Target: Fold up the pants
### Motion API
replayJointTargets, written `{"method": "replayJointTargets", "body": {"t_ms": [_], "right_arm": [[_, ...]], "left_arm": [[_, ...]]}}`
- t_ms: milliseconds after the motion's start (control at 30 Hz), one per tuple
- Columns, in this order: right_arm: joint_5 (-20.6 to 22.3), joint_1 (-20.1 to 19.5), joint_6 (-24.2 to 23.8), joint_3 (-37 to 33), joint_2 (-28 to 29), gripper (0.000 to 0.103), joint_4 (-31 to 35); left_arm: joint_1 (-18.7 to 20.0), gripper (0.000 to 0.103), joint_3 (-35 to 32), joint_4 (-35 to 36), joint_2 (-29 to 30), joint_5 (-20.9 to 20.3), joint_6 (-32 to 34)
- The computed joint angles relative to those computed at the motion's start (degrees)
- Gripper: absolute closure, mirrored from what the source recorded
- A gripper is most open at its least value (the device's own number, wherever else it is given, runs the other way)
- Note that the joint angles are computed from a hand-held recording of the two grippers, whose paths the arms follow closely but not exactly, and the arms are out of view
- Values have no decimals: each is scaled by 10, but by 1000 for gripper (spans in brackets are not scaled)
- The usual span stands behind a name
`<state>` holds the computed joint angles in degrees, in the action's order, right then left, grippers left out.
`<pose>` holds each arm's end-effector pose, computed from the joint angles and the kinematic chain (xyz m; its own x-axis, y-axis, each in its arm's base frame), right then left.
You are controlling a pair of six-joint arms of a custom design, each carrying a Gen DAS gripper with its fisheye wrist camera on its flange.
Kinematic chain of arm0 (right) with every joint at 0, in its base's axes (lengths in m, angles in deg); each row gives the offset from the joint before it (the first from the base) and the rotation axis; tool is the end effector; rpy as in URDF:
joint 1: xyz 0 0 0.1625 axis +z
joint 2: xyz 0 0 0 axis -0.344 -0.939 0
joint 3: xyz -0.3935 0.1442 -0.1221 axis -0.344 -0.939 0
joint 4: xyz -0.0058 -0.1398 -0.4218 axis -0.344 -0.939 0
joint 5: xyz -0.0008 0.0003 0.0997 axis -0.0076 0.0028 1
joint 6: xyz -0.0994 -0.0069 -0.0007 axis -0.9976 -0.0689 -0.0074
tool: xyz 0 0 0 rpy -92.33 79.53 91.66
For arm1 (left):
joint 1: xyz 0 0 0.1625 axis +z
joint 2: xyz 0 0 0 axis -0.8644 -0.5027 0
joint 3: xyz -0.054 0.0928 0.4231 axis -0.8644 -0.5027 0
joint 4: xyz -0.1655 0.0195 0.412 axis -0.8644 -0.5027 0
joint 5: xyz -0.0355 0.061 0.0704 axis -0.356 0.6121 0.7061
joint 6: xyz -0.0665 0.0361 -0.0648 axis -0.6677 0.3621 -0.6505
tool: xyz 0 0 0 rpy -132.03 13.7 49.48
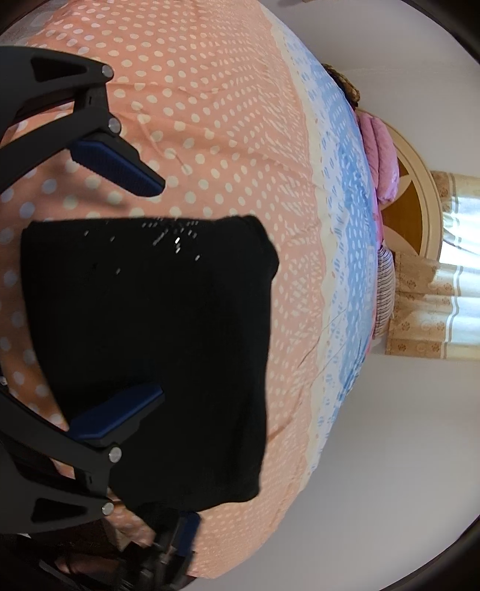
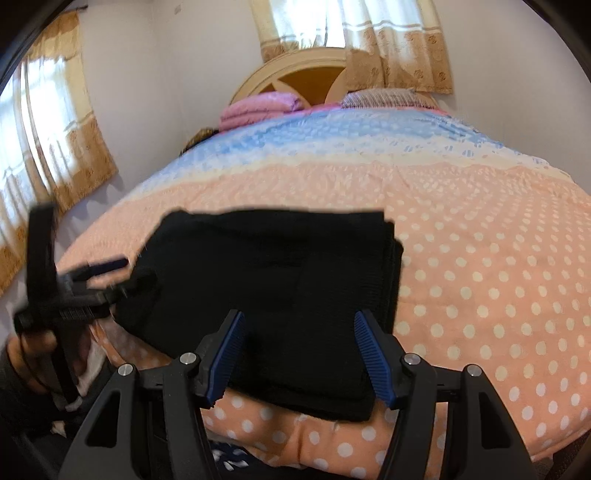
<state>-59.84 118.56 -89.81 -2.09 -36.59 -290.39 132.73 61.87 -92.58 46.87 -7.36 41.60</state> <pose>0.1858 -0.7414 0.0013 -0.8474 0.2747 0.4544 -0.2342 0.5747 -0.7841 -0.1032 -0.8823 0.1103 -0.5942 0.6407 -0.4863 0.7944 0.5623 -0.2299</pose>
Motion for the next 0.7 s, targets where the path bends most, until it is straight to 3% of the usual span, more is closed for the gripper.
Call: {"method": "replayJointTargets", "body": {"t_ms": [133, 233, 400, 500, 600, 700], "right_arm": [[16, 6, -28, -21, 5, 39, -9], [58, 1, -27, -51, 12, 39, 11], [119, -22, 35, -119, 23, 39, 124], [86, -34, 83, -153, 32, 39, 188], [116, -37, 98, -117, 15, 39, 153], [83, -20, 70, -84, 5, 39, 121]], "left_arm": [[-1, 0, 7, 5, 0, 6, 0], [-2, 0, 16, 0, -1, 11, 6], [-2, 0, 26, -6, -4, 15, 17], [-1, 0, 22, 1, -2, 16, 16], [-1, 0, 19, 6, -1, 15, 12], [-1, 0, 19, 13, -3, 15, 6]]}}
